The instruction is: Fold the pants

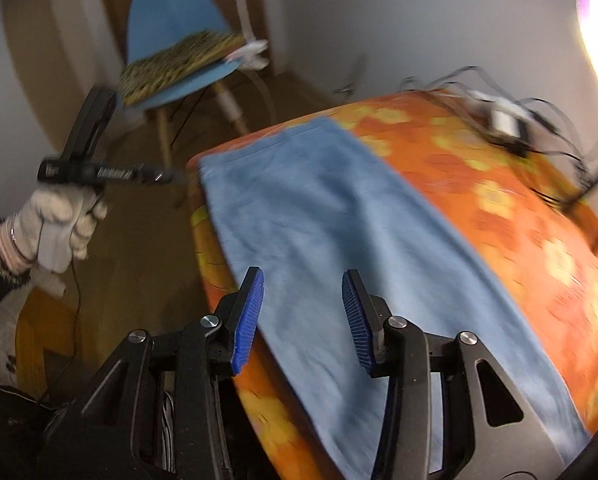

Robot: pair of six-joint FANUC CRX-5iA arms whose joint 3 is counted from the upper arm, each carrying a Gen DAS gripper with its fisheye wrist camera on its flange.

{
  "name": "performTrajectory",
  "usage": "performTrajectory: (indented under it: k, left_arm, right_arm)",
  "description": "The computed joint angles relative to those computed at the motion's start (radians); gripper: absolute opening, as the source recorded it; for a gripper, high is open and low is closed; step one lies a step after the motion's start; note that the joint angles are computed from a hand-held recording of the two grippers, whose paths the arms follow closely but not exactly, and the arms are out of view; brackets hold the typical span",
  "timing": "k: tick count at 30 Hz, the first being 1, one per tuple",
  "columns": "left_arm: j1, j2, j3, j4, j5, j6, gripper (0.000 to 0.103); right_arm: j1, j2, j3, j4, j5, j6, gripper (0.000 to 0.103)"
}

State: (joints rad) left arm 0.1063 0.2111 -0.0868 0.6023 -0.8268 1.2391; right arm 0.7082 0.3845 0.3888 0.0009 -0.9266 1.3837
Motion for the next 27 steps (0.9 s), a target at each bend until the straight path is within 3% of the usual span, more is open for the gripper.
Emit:
performTrajectory:
  k: [3,19,27]
  left_arm:
    - [0.008,0.019,0.012,0.002,0.008,-0.004,0.043]
    - [0.05,0.07,0.005,0.097,0.015,-0.04,0.044]
    - [0.049,0.089,0.024,0.079,-0.001,-0.041,0.044]
  right_arm:
    - [0.02,0.084,0.09,-0.015,-0.038,0.058,0.043]
    - [0.073,0.383,0.473,-0.05,-0.185,0.189,0.043]
    - [0.092,0.494,0.635,-0.005,-0.244,0.207,0.043]
